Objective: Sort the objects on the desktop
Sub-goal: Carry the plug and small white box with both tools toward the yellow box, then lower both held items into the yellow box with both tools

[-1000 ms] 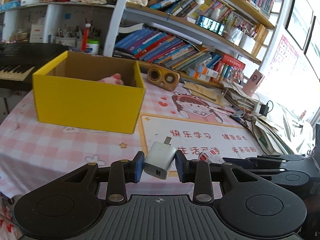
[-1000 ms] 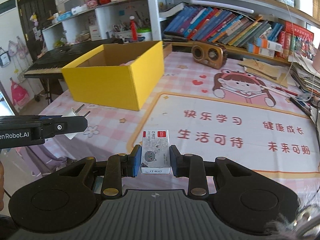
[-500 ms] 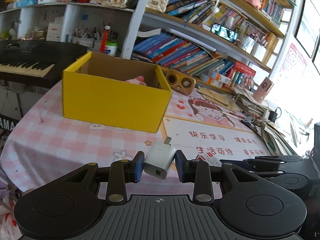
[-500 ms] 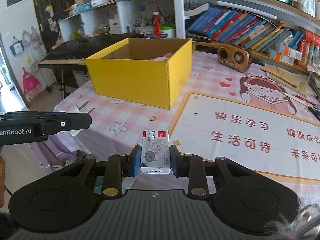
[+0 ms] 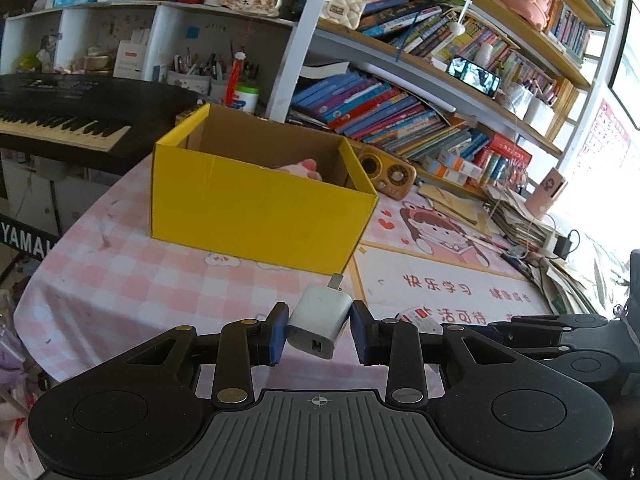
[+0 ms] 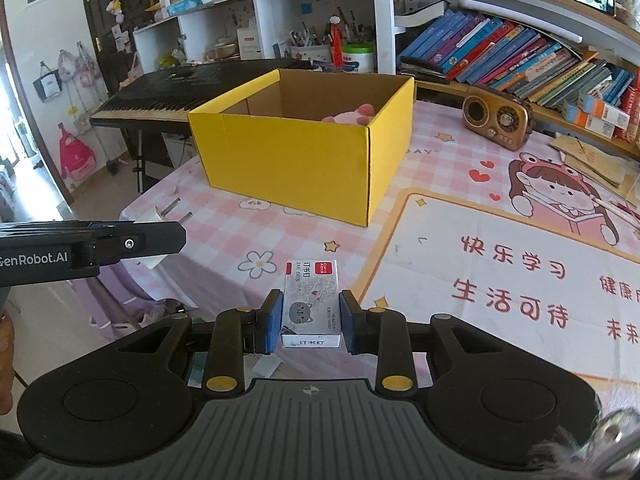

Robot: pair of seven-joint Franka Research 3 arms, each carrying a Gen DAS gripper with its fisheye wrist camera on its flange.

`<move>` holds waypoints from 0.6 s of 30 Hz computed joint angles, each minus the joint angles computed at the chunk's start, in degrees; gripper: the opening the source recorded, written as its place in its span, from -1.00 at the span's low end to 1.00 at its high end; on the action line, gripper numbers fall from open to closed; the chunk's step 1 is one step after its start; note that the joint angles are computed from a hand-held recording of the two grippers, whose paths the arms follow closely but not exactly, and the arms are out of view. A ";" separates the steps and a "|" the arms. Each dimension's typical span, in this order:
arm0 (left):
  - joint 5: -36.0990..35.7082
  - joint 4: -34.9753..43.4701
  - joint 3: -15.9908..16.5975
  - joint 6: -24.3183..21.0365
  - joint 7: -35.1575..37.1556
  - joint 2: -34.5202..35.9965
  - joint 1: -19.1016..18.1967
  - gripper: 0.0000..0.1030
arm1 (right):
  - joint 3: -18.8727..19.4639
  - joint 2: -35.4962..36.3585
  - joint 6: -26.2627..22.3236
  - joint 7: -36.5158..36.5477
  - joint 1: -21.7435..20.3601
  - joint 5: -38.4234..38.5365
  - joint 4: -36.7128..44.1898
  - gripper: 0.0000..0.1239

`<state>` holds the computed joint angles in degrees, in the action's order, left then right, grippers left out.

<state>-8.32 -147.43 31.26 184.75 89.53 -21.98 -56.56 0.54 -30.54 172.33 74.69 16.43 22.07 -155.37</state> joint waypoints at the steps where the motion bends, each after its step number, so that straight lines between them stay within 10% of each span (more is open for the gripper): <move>1: -0.06 0.33 0.03 0.11 -0.13 0.38 0.04 -0.36 | -0.60 0.47 0.11 -0.47 0.57 0.20 0.41 -0.55; 11: -1.76 6.95 3.47 0.94 -0.08 6.12 -2.70 -0.36 | -9.93 7.69 2.00 -12.06 10.01 9.62 8.89 -0.55; 18: -5.50 14.46 13.15 1.62 3.05 11.89 -12.26 -0.36 | -18.60 13.69 2.09 -27.75 18.75 24.22 19.19 -0.55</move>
<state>-13.82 -132.97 44.41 186.37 92.58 -10.09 -68.82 -18.05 -16.85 174.42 46.94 35.18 46.29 -136.17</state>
